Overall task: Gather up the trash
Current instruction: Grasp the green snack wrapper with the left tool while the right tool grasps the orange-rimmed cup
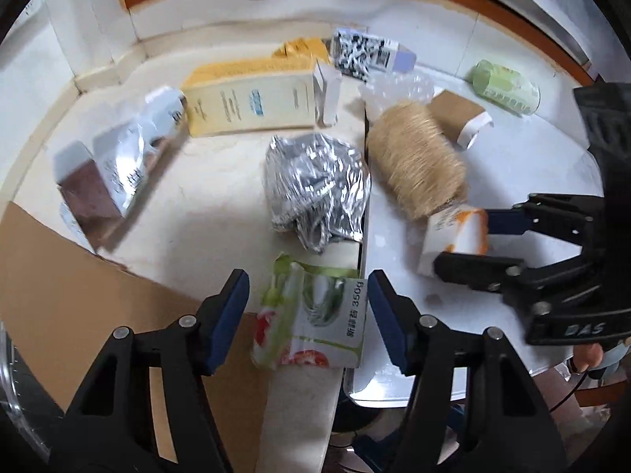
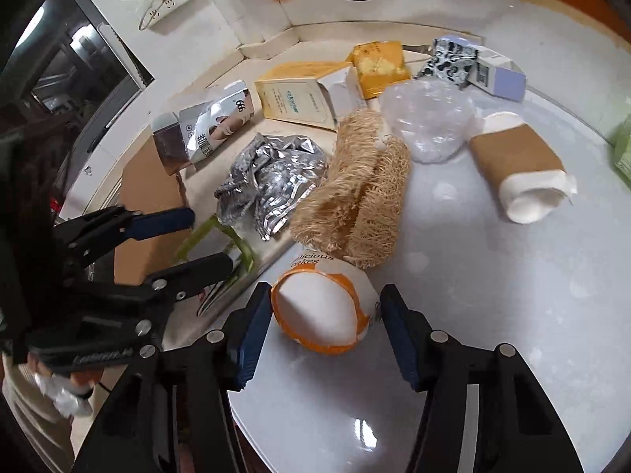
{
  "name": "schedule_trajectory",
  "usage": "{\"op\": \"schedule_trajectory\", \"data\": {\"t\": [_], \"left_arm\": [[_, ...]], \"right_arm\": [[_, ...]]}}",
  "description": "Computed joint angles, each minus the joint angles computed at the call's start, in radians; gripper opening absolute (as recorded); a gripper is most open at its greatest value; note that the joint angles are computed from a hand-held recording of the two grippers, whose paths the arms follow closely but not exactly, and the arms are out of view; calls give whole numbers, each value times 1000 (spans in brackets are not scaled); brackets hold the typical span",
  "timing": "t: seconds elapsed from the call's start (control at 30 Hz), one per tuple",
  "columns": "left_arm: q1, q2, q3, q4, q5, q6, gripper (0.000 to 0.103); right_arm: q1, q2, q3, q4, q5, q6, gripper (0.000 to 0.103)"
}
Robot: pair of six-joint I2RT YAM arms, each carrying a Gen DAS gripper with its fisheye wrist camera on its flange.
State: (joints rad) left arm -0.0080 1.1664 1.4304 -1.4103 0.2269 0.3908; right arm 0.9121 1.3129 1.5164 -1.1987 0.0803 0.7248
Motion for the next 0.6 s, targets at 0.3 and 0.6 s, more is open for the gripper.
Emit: {"op": "schedule_trajectory", "data": {"t": [0.3,0.6], "left_arm": [[-45,-32,-47,40,-32,-108,9],[-170,-140,93,-102,-69,-300,5]], "right_arm": [[21,-96,-57,-4,19,40,56],[141,-169,40,-107,112,137,56]]}}
